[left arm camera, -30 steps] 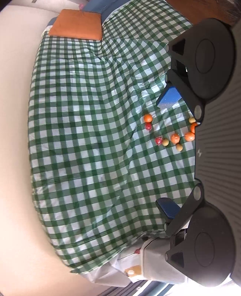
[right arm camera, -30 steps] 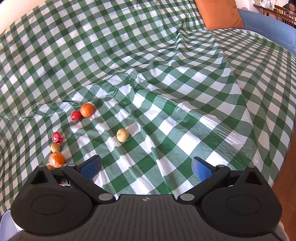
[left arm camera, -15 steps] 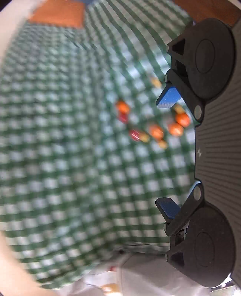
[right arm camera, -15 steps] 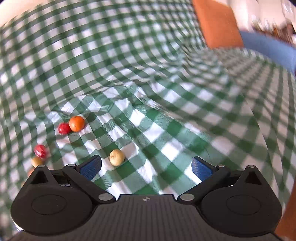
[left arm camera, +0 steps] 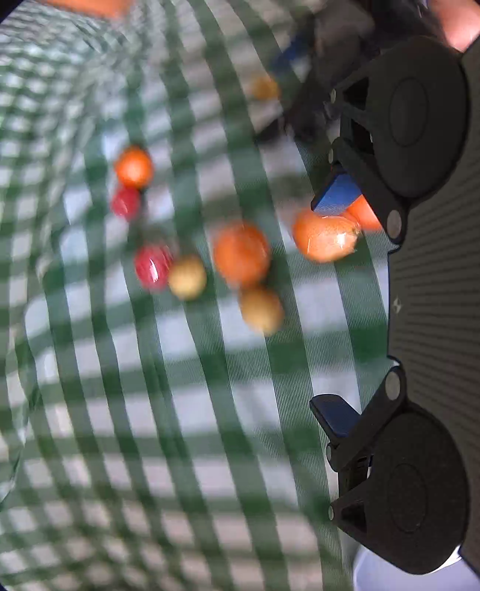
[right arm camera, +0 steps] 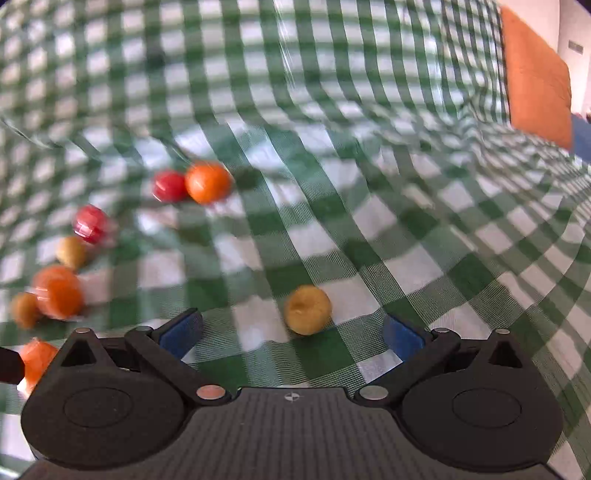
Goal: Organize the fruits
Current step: 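Grasp the small yellow fruit with the right tool while the left grasps the wrapped orange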
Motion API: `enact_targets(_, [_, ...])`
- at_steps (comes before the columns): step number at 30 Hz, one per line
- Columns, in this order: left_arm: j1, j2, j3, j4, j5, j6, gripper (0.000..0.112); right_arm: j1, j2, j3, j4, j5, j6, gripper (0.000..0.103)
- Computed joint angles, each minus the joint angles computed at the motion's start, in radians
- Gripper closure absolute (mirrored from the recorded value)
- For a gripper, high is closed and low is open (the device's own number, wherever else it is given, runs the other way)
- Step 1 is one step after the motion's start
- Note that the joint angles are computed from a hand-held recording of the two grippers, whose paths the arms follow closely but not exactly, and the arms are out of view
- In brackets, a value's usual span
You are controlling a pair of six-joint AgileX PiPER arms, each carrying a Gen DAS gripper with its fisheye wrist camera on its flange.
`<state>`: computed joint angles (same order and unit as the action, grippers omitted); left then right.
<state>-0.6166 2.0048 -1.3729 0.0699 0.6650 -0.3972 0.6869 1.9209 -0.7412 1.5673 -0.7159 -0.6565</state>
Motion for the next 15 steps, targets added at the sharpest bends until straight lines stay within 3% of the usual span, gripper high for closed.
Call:
enact_targets(4, [-0.002, 0.069, -0.089, -0.062, 0.080, 0.069, 0.009, 0.018, 0.010, 0.030, -0.060, -0.020, 0.086, 0.001])
enact_targets(8, [-0.004, 0.062, -0.057, -0.097, 0.038, 0.104, 0.009, 0.010, -0.008, 0.040, -0.058, -0.002, 0.073, 0.001])
enact_targets(12, [-0.011, 0.095, -0.103, -0.068, 0.058, 0.016, 0.011, 0.010, -0.011, 0.026, -0.003, -0.008, 0.027, 0.001])
enact_targets(14, [-0.029, 0.106, -0.128, -0.047, 0.064, 0.013, 0.022, 0.016, -0.008, 0.022, 0.030, -0.021, 0.015, 0.002])
enact_targets(15, [-0.051, 0.110, -0.151, 0.007, 0.103, -0.011, 0.028, 0.017, -0.009, 0.024, 0.030, -0.025, 0.024, 0.005])
